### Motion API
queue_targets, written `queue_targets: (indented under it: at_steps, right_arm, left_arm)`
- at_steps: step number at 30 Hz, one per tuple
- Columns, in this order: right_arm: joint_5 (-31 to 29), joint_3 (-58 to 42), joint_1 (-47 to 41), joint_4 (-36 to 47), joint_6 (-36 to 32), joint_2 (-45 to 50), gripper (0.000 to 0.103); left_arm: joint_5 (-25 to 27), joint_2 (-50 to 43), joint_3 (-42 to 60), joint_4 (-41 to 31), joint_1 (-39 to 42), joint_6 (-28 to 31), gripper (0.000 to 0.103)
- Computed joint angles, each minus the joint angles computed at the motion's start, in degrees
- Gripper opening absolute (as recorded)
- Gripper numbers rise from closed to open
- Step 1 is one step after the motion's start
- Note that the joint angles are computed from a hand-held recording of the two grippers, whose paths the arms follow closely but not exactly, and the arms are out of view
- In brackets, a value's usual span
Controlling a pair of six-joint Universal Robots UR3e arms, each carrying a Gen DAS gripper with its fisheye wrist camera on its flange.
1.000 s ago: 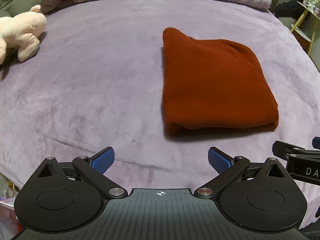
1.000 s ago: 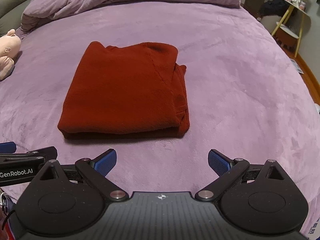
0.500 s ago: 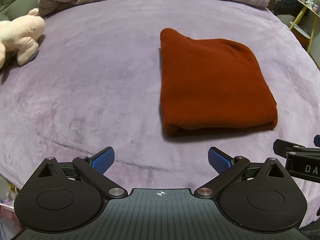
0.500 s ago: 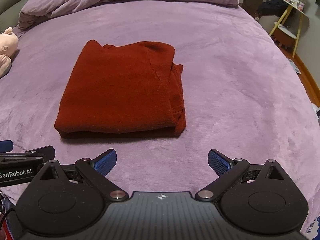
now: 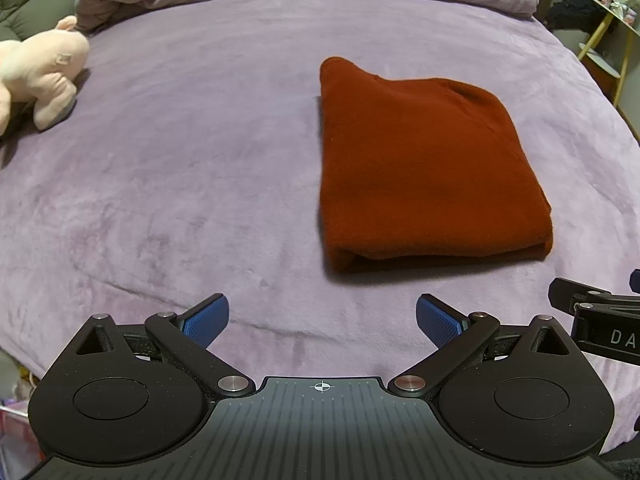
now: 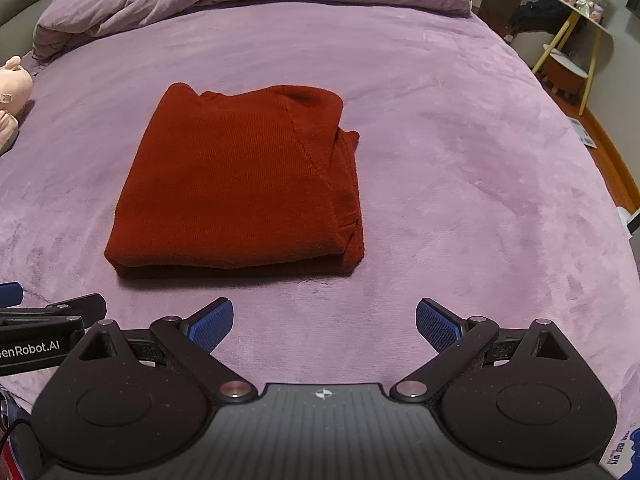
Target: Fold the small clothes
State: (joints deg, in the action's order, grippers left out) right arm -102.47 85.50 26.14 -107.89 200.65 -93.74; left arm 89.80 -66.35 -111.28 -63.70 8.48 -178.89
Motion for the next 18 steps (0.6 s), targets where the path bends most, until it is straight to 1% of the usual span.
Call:
queue_targets:
  at_steps: [18]
  right_arm:
    - [0.1,-0.7,-0.6,0.6,-1.0,0.0,0.098]
  left_arm:
    - [1.3,-1.0,1.9,-1.0,-1.5,-0.9,0.102]
